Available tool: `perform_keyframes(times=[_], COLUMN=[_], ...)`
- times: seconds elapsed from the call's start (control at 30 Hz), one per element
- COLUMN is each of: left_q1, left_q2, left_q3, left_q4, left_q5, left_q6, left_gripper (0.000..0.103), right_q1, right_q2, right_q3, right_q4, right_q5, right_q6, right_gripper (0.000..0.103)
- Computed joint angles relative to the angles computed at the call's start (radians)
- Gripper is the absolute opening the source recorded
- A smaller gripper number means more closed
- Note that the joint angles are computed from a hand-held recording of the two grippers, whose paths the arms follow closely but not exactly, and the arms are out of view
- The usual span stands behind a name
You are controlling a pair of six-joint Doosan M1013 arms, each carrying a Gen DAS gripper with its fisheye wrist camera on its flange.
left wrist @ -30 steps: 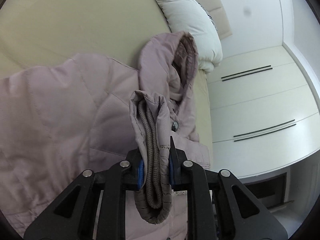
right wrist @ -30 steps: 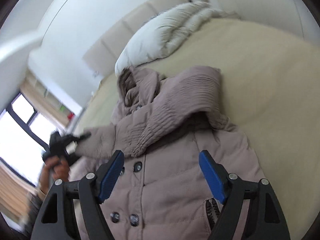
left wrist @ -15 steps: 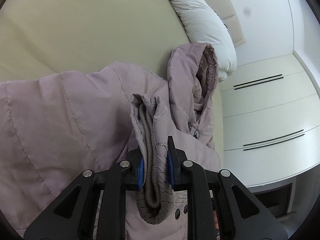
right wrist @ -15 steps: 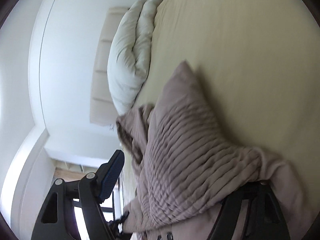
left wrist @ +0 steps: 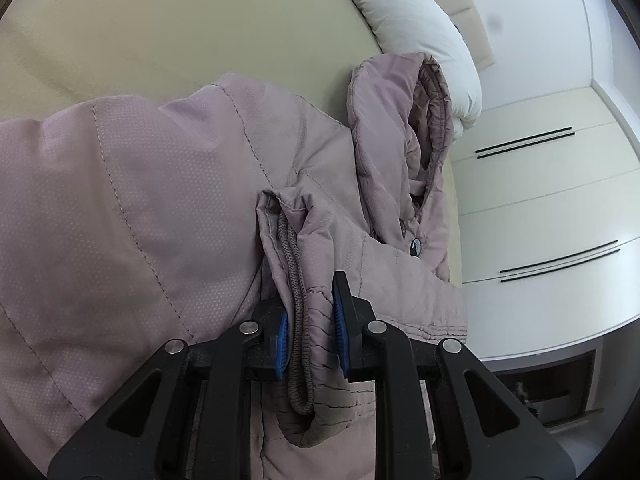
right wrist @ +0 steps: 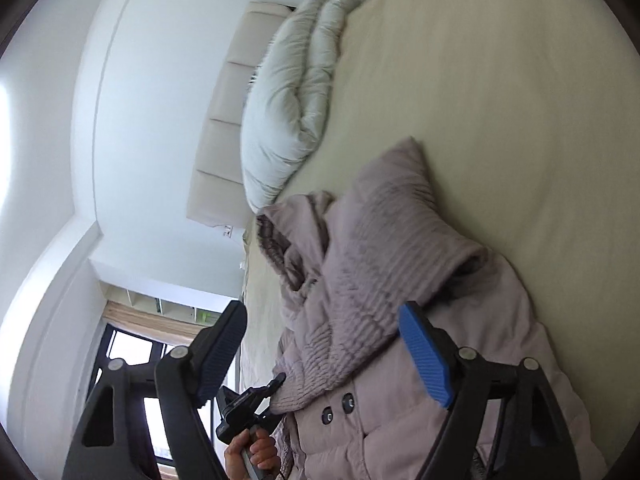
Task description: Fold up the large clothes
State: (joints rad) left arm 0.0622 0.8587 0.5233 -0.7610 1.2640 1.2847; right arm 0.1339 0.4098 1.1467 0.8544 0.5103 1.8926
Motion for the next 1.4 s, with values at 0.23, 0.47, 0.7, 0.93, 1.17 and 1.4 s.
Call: perform_keyframes(times=[0.23, 0.47, 0.7, 0.93, 1.17, 1.4], left_q1=[-0.009, -0.006, -0.006, 0.018, 0.112, 0.181], left_q2=[-0.003, -0.002, -0.044, -0.145, -0.444, -0.691], left_q3=[0.004, 0.022, 0.108, 0.233, 0.672, 1.042], left_q4=[0.024, -0.015, -0.043, 0.025, -0.004, 0.086], left_q5=[-0.008, -0.026, -0.104, -0.137, -0.355, -0.635], left_q6=[0.027, 0.084, 0.149, 0.196, 0.210, -0.130], left_gripper=[0.018, 0.022, 0.023, 0.053, 0.059, 0.066], right_q1=[0.002, -0.020, -0.016, -0.012, 0.030, 0.106], right_q2=[0.211, 0.256, 0.232, 0.282, 0.179, 0.170], right_q3=[-0.356, -0.312, -0.329, -0.388, -0.288, -0.284], right_q4=[-0.166, -0.166, -0.181, -0.327, -0.302, -0.073], right_q5=[0.209, 0.222, 0.148, 0.260, 0.161, 0.208], right_q6=[0.053, -0.018, 0.012, 0.106, 0.044, -0.182], right_gripper=[0.099, 0.085, 0.099, 0.094, 0.097, 0.098])
